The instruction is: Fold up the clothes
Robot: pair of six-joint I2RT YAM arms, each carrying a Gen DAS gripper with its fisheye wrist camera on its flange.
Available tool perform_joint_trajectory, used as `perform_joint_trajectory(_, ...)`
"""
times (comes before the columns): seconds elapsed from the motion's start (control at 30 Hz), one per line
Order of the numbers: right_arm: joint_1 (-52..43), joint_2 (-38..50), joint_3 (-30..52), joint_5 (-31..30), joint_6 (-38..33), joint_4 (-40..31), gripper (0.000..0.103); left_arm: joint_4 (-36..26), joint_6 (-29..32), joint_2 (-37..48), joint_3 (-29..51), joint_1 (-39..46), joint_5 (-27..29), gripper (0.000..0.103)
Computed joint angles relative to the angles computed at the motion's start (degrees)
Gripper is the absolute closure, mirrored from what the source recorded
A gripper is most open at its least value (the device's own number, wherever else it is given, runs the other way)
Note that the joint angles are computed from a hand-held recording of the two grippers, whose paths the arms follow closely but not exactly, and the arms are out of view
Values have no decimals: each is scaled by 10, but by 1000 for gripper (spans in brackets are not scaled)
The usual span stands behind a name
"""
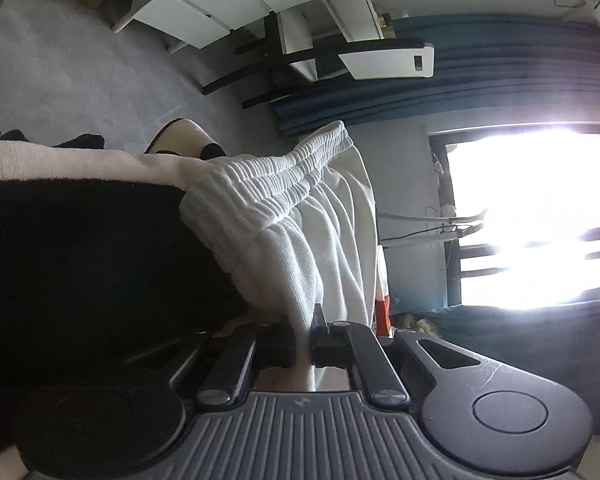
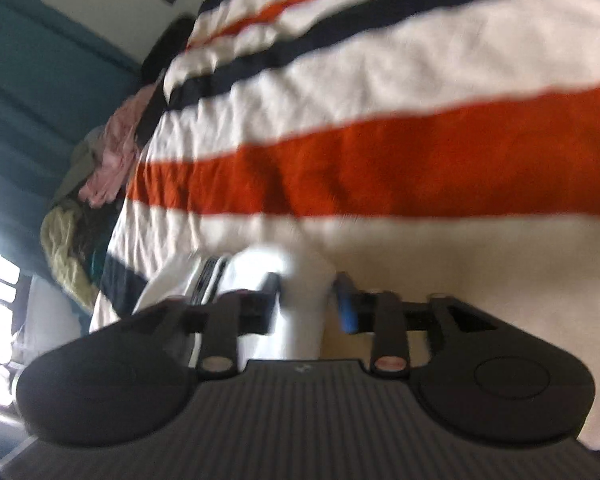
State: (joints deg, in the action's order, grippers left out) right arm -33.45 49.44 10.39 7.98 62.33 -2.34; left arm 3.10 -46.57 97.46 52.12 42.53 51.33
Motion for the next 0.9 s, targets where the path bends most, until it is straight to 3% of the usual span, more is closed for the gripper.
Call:
perform_joint_trajectory(0.07, 47, -46, 14, 97, 2, -58, 31, -6, 6, -8, -6, 1, -1, 96)
perform_joint_trajectory(0.17, 113, -81, 23, 174, -20, -68, 31, -21, 11, -15, -8, -5, -17, 96)
perform_joint_trajectory(0.23, 166, -49, 40, 198, -48, -41, 31, -42, 23, -22, -6, -10, -31, 96)
perform_joint_trajectory(0.3, 213, 29, 66, 195, -84, 18, 31, -55, 34, -27, -6, -12, -41, 95)
perform_joint_trajectory(0.47, 292, 232, 143, 115, -111, 169, 33, -65, 42, -29, -5, -19, -61, 95)
perform_joint_trajectory(0.63, 315, 371, 272, 134, -162, 129, 33, -72, 59, -26, -2, -31, -86, 94)
perform_joint_trajectory(0.77, 278, 426, 300, 97, -147, 122, 33, -62, 58, -22, -5, -46, -114, 93)
perform_joint_trajectory(0.83, 273, 459, 310, 94, -158, 131, 39, -49, 43, -19, -10, -55, -125, 92)
perform_joint_trajectory(0.87, 271, 476, 315, 94, -165, 137, 51, -48, 43, -20, -11, -61, -133, 92)
perform_joint_trajectory(0.9, 270, 488, 316, 91, -170, 142, 82, -48, 47, -22, -11, -65, -140, 92)
